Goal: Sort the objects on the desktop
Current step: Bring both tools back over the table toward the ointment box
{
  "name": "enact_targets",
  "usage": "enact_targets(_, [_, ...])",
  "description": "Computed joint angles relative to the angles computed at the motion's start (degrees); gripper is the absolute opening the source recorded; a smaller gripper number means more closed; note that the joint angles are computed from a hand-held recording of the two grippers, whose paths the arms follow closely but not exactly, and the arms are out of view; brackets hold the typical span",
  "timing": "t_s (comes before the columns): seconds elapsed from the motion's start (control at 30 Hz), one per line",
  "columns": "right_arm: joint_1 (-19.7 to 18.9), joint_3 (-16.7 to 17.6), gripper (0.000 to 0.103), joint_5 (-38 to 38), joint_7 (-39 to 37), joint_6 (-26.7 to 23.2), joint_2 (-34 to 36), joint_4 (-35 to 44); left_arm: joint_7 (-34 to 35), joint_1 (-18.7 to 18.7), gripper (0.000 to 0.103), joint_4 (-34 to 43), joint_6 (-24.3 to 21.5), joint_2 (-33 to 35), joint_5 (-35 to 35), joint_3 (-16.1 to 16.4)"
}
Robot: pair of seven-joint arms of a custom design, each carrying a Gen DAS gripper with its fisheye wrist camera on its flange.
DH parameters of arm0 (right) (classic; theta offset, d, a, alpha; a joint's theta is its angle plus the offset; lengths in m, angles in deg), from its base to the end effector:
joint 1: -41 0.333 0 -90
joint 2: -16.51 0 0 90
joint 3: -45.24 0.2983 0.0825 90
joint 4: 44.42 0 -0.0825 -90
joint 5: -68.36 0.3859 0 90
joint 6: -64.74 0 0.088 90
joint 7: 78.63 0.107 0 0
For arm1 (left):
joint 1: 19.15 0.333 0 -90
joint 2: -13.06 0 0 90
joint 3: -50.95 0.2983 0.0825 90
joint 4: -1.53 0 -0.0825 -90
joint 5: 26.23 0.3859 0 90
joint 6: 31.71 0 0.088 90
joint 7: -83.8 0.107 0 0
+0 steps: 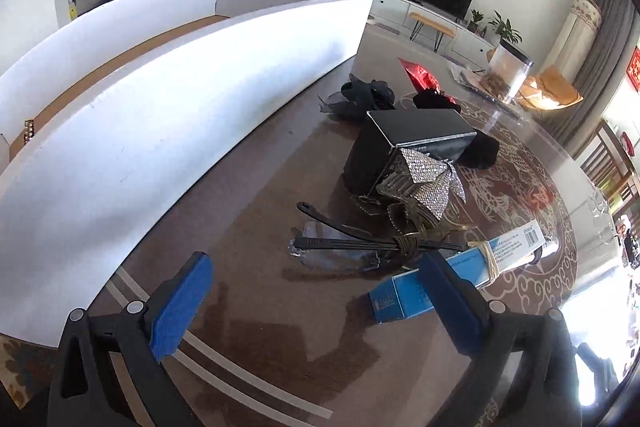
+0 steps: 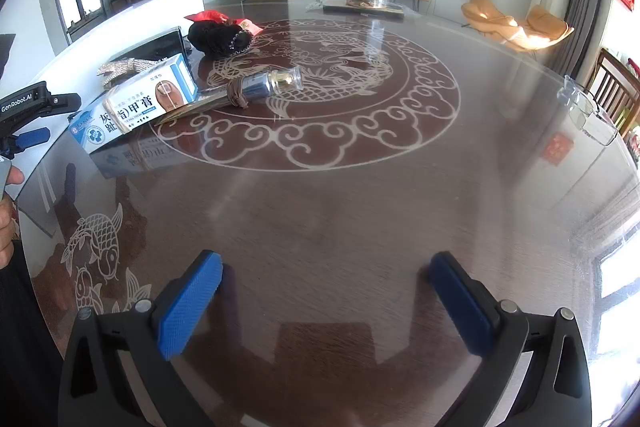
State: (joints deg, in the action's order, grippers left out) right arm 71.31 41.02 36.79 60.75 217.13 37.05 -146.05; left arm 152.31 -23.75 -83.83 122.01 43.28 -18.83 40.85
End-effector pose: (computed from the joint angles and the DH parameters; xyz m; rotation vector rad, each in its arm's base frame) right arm 0.6021 0.3167 0.3962 -1.8797 1.8249 -0.6242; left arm 0.7207 -0.1662 0.4320 -1.9817 1.8344 -0.8335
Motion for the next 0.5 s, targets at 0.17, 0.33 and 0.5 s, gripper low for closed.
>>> enact_targets(0.17, [0.0,0.0,0.103,0.0,0.0,0.0,0.0,0.0,16.1,3.4,0.103,0.7,-3.5,0.8,-5.6,-7.7])
enact_targets(0.33, [0.0,0.0,0.103,0.0,0.0,0.0,0.0,0.0,24.1,3.3,0.103,-3.2,-0.1,-1.9,-11.9,-8.4])
enact_targets(0.5, [0.0,0.0,0.103,0.0,-0.1,0.0,0.0,0.0,22.1,5.3,0.103,0.0,-3.1,0.4,-18.2,-8.7])
